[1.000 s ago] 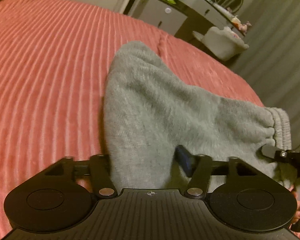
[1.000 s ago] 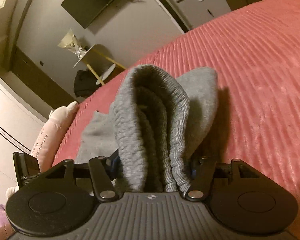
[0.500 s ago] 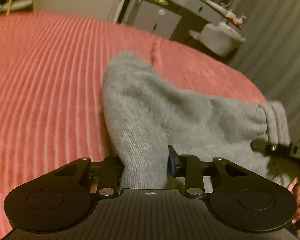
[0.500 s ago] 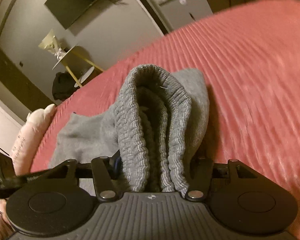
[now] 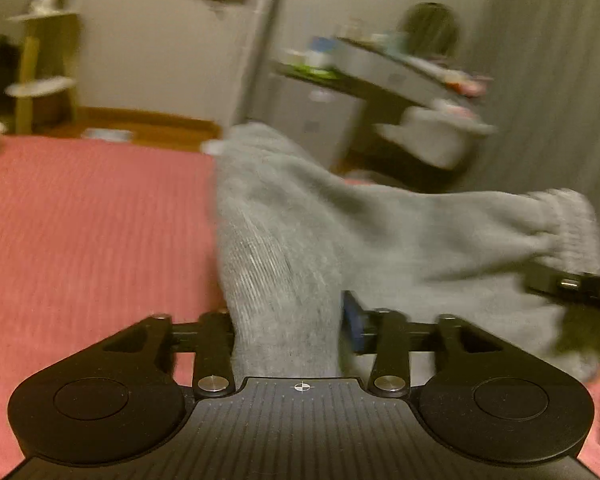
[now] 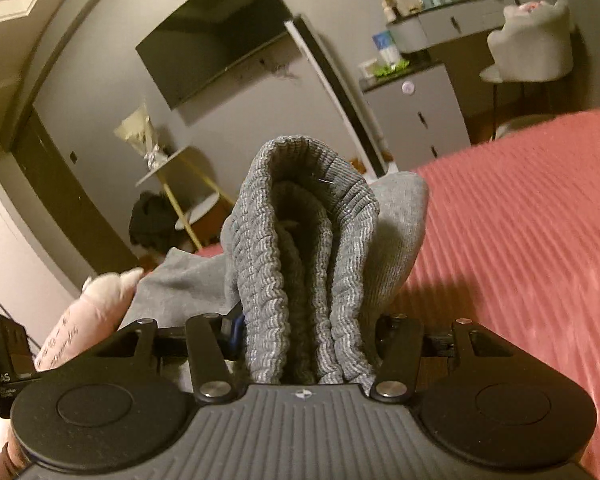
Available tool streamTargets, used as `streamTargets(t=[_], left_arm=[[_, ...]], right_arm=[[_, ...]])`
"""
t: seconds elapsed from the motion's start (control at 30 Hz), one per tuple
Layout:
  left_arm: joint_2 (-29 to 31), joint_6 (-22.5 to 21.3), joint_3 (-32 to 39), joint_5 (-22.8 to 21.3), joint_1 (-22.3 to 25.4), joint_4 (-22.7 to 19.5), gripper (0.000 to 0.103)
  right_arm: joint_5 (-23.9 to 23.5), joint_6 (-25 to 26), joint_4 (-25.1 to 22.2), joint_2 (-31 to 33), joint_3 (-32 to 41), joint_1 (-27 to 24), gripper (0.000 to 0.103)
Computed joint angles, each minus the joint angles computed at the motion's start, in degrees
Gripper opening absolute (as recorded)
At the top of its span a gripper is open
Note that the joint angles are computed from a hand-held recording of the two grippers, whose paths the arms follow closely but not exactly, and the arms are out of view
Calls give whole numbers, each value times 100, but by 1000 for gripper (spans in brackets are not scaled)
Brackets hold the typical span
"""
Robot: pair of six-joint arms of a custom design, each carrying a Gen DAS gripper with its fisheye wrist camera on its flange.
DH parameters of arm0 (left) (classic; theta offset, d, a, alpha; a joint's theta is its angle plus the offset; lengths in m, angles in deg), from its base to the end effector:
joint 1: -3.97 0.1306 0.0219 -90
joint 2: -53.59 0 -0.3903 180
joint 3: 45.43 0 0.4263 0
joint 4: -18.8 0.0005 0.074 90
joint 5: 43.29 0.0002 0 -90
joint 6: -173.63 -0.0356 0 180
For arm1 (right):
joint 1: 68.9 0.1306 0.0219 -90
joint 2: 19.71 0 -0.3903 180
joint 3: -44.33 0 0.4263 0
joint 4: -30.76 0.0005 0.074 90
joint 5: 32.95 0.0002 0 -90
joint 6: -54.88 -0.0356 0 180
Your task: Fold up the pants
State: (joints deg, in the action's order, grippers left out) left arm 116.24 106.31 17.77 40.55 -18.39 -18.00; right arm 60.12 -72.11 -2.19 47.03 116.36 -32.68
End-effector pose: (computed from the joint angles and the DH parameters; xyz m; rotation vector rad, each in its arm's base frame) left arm 0.3314 -0.1327 0.4165 -0.0666 2.2168 -0.3201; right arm 0.3154 0.2280 0.4774 0.0490 2.1348 0.7242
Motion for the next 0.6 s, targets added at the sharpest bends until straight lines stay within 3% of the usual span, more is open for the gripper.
streamTargets(t=[0.07,0.13,0.17,0.23,0.3,0.37,0.4,0.6], left_arm=[[48,310,34,-861,-145,-191,73],[-6,238,-68,-1082,-232,-238,79],[-53,188,-141,-1151,-291,-302,83],[-162,122,-331,-1396,-478,-396,84],[-268,130,-545,-1539,-639,-510,86],[-348,208,-711,-1576,-826,-646,88],[-366,229,-756,-1524,-892,-724,89],[-481,99,-937,-1681,-1093,-885,94]], right_arm=[[303,-84,-297,214,218,-100,84],[1324,-196,-690,330,356,32,86],[1734,-142,-632,266,270,122,86],[1978,45,-547,109,82,231,85],[1966,-27,-531,35,-62,356,76],[1916,-97,-487,12,-199,526,43],[1939,-109,-502,63,-217,644,38],[2089,280,-374,345,-197,1214,34]])
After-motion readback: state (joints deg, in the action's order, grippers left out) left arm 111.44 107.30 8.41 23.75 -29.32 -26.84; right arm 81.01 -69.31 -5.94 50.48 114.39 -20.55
